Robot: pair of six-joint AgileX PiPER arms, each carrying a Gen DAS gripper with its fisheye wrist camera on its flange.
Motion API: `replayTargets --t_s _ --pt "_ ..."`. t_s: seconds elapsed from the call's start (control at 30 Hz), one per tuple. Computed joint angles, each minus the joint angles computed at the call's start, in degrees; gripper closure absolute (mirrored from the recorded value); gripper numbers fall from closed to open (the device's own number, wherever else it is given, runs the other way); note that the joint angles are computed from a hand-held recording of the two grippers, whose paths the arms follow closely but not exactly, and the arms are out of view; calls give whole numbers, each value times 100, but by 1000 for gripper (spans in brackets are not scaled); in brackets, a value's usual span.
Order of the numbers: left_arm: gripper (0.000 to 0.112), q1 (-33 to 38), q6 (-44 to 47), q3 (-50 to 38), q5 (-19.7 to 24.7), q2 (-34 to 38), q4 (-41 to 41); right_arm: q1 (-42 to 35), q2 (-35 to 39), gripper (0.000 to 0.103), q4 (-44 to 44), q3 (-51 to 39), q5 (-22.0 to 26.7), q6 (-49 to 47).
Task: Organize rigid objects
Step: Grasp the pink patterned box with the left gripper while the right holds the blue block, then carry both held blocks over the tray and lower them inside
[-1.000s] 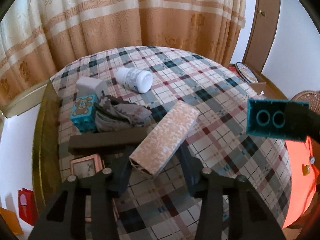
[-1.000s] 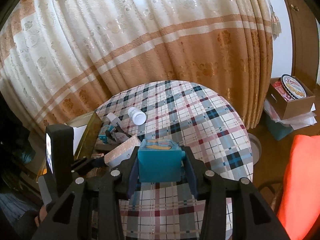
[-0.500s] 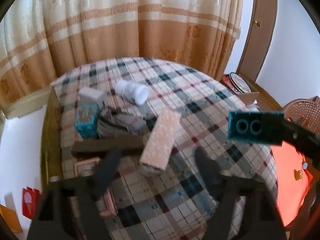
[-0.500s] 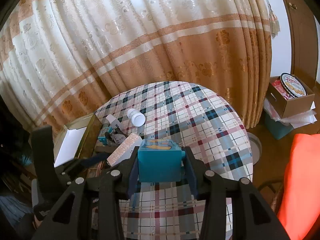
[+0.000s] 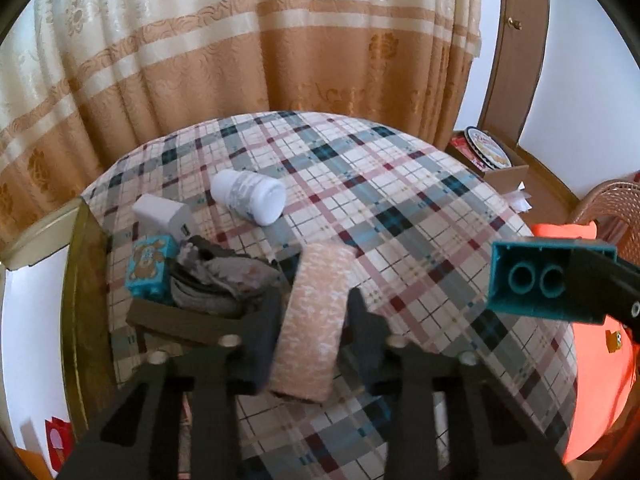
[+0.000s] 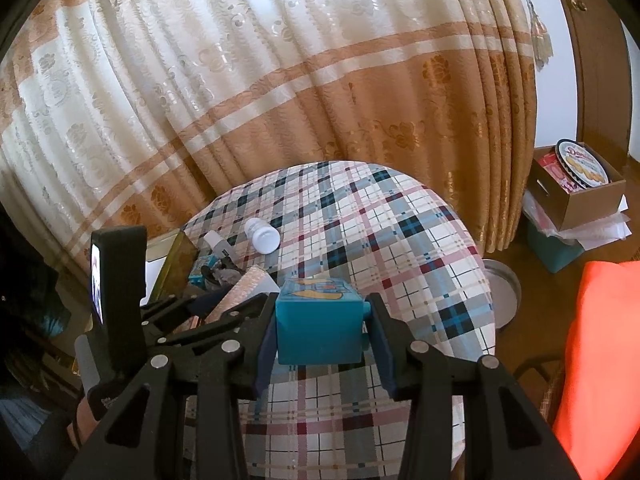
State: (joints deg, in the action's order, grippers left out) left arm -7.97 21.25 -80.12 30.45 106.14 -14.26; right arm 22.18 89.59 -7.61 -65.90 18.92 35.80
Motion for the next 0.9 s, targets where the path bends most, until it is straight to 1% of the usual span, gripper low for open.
replayTargets --t_s 0.03,0.1,0.13,0.17,0.3,0.37,0.47,0.53,0.7,0.83,0.9 --pt "88 57 170 26 31 -27 -240 4 -3 58 -38 -6 13 48" --pt "88 229 619 2 271 -48 -886 27 -14 58 -100 -24 28 124" --pt "88 307 797 62 312 -106 -1168 56 -20 58 -192 -27 37 212" --pt "88 332 839 139 281 -185 -1259 97 -22 58 -329 -44 60 338" --pt "88 575 1521 589 174 -681 -2108 243 -22 58 -688 -125 144 682" --pt "88 656 1688 800 94 -958 -2295 302 -11 58 -763 -181 185 763" --pt "88 969 2046 1097 117 -1372 -2748 446 10 58 -993 -305 262 964" --pt "88 1181 2179 1250 103 -1569 -2891 547 39 58 -1105 -416 313 1032" --pt "88 1780 2221 1459 -15 -1938 -2843 882 278 58 -1204 -917 443 1023" --pt "88 2215 2129 1445 -101 -2016 -2691 1183 553 58 -1205 -1367 503 955" --pt "88 2453 2264 1413 -58 -1975 -2851 1357 747 58 -1174 -1675 536 872"
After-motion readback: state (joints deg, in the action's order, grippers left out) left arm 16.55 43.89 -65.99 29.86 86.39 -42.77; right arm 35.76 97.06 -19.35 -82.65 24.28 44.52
